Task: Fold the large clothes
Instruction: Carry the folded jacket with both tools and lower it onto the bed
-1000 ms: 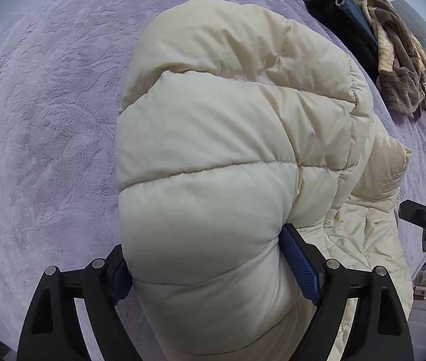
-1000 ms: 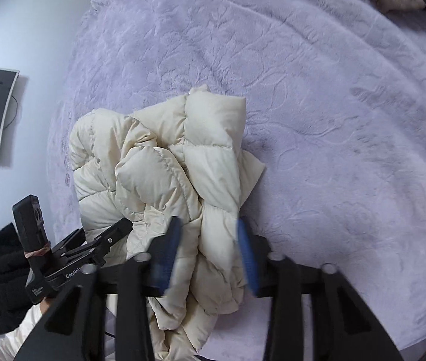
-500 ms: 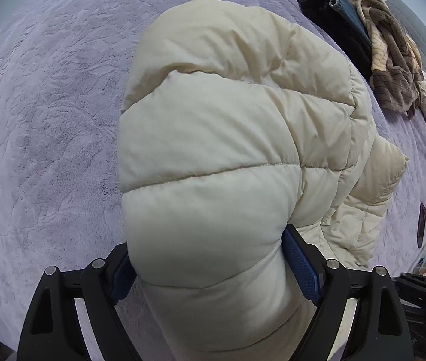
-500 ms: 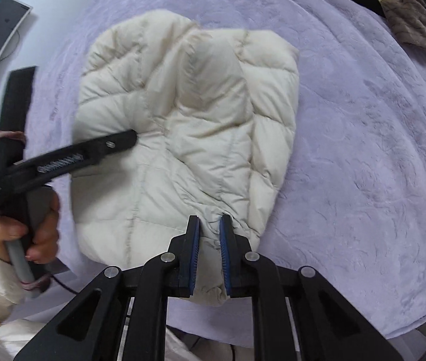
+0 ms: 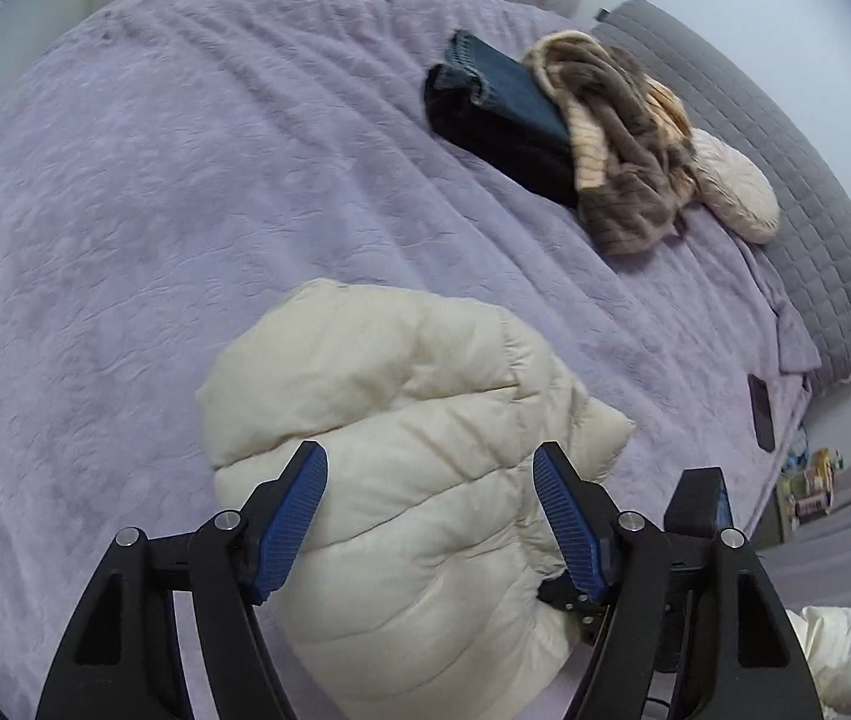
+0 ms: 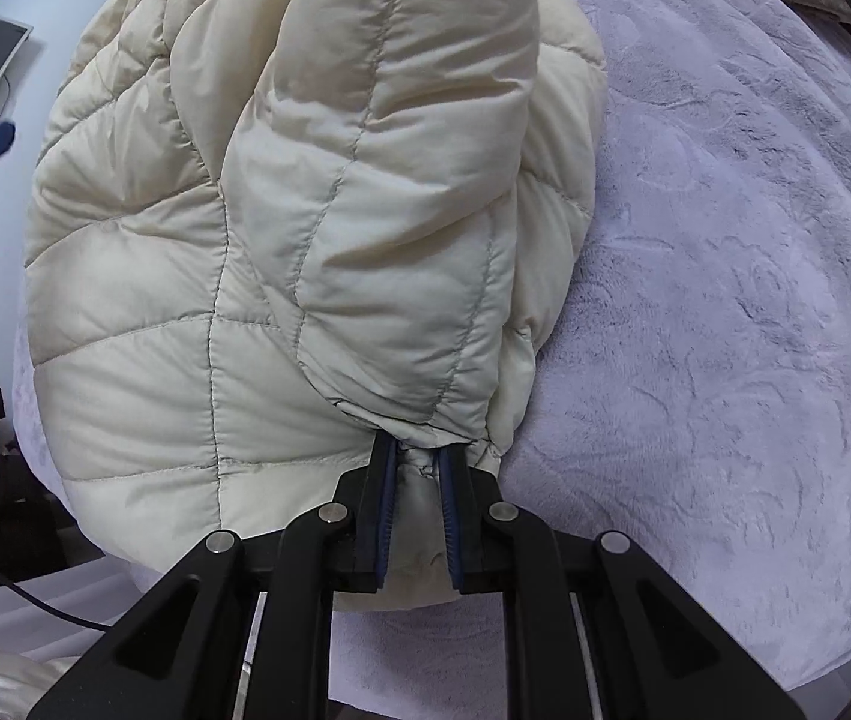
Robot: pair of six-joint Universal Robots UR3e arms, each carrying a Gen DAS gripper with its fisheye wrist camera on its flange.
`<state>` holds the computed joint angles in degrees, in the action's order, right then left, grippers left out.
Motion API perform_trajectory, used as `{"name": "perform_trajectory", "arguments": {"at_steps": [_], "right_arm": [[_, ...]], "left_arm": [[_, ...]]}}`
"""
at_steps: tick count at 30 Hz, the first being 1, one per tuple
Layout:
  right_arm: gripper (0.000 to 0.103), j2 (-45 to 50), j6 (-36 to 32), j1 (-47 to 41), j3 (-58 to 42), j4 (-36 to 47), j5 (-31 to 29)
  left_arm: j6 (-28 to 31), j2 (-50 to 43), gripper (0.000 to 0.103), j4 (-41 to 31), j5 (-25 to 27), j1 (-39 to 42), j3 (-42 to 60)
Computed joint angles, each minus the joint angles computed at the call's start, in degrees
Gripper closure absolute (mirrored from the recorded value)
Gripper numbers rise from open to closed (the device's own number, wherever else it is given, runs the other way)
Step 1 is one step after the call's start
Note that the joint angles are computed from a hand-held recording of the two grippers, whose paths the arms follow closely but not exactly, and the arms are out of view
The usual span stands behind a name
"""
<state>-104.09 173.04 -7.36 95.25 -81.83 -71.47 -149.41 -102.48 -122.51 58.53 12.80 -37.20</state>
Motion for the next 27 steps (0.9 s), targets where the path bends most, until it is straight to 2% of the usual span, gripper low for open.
{"name": "perform_trajectory", "arguments": {"at_steps": [4, 8, 11, 16, 21, 27], "right_arm": [[0.088, -2.47, 0.54, -0.43, 7.11, -4.82, 0.06], [0.088, -4.73, 0.14, -2.99, 11.48, -6.65, 2.34], [0.088, -5.55, 0.15, -4.26, 14.39, -8.46, 3.59], [0.088, -10.54, -2.27, -7.39, 18.95, -6.32, 5.14], [0.088, -12.21, -7.60, -12.23, 19.97, -2.98, 5.63], [0.088, -11.95, -9.50, -14.00, 19.54, -1.69, 5.69]], "left_arm": [[-7.98, -5.10, 0.030, 11.23, 4.23, -7.47, -7.05], [-13.39, -8.42, 0.030, 17.69, 3.48, -8.02, -12.15], [-13.66, -9.07, 0.030, 22.32, 4.71, -9.57, -15.33], [-14.66, -8.35, 0.030, 28.76, 6.61, -11.59, -20.66], [-15.10, -8.60, 0.030, 30.62, 7.12, -12.23, -21.77], [-14.76, -7.64, 0.030, 31.79, 7.66, -12.28, -23.27]]}}
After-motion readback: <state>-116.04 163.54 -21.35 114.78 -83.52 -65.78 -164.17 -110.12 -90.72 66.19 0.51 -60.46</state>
